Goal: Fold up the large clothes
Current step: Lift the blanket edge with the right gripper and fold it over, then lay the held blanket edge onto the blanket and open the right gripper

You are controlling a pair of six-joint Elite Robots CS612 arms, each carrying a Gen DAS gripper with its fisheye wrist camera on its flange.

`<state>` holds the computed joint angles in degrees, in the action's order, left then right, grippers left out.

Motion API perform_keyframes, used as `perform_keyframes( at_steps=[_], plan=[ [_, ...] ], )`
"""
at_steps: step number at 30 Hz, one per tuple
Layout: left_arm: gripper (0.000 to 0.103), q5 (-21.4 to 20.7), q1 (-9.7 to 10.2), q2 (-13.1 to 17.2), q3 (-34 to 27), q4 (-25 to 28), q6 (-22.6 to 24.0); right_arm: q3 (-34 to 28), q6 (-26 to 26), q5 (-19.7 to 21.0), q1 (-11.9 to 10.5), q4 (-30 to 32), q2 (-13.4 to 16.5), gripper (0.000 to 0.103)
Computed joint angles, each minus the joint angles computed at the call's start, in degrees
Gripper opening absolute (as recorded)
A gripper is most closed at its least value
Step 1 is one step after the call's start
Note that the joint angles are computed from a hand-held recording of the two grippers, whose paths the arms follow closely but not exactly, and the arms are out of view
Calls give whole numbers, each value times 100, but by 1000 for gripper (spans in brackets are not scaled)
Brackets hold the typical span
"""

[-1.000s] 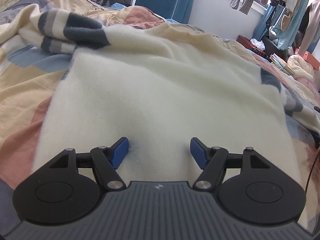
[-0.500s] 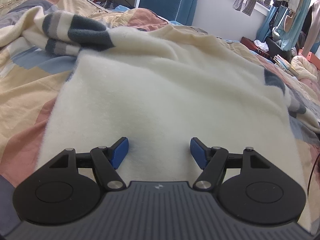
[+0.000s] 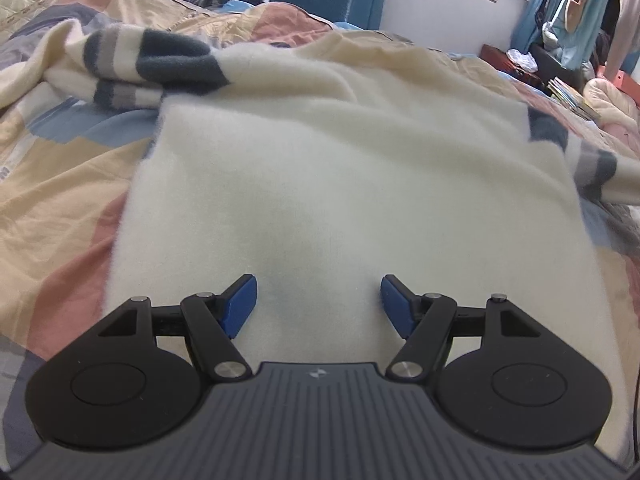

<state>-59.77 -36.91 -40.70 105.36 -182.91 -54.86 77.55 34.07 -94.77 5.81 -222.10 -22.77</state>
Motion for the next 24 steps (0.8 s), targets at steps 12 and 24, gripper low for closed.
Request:
perform_keyframes(
  at_steps=[12, 24],
  plan=[
    [73, 638, 16, -363, 640, -1017, -465, 122, -2606, 1007, 564, -1049, -326, 20],
    [73, 822, 122, -585, 1258, -1748, -959, 555, -5370, 2517, 1286, 129, -435, 20]
  ],
)
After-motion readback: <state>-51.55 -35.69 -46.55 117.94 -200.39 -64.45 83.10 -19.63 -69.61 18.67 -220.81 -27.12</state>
